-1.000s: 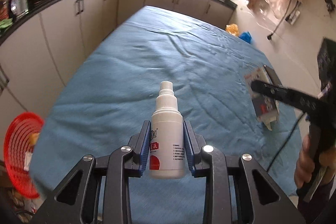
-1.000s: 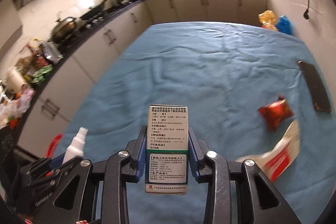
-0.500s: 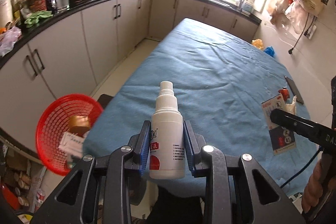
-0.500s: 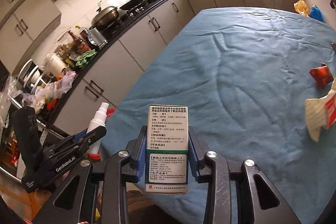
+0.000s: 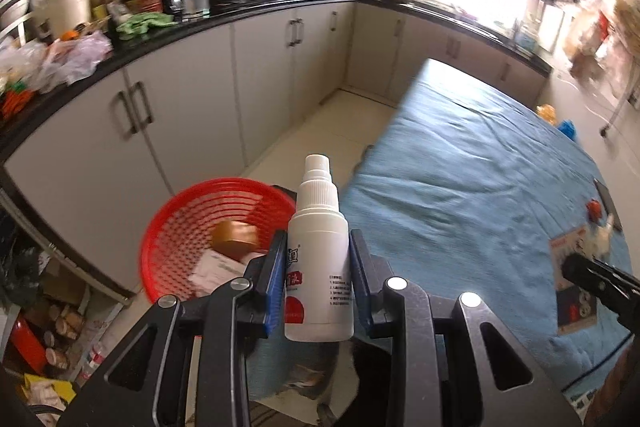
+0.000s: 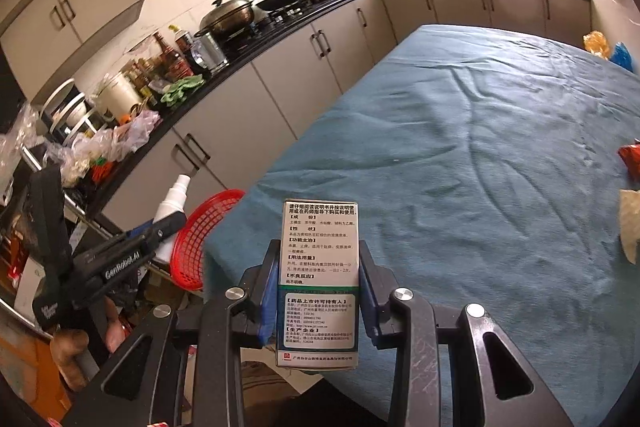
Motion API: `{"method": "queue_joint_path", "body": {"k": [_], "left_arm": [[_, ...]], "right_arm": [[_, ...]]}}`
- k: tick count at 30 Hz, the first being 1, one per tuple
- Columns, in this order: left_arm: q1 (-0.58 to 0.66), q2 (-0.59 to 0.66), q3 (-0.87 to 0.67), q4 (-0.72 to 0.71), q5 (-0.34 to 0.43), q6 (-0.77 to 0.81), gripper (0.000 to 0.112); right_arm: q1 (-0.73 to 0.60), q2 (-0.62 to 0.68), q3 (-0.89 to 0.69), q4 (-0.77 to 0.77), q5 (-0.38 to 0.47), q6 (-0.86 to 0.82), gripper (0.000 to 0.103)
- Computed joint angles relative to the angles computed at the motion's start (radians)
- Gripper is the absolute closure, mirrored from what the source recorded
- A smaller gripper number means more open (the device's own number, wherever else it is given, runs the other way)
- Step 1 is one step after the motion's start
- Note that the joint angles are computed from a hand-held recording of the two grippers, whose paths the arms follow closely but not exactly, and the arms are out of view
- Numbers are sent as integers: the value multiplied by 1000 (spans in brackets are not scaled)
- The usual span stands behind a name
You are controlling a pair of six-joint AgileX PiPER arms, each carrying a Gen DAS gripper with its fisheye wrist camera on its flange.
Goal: Collect trash
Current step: 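Carry the spray bottle and medicine box over the red basket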
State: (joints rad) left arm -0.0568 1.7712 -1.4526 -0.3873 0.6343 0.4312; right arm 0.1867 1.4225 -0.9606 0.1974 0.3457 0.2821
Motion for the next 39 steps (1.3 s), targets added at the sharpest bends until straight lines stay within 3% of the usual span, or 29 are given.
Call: {"method": "queue_joint_path", "body": {"k": [9, 19, 28, 39], "left_arm": [[118, 74, -72, 22, 11, -36, 83], [163, 199, -170, 39, 51, -58, 83], [176, 331, -295, 72, 107, -97, 83], [167, 390, -346, 180, 77, -169, 83]], "right_arm": [[70, 120, -113, 62, -18, -68, 66], [126, 328, -342, 157, 35, -189, 66], [142, 586, -668, 214, 141, -253, 66], [156, 870, -1089, 146, 323, -192, 66]]}}
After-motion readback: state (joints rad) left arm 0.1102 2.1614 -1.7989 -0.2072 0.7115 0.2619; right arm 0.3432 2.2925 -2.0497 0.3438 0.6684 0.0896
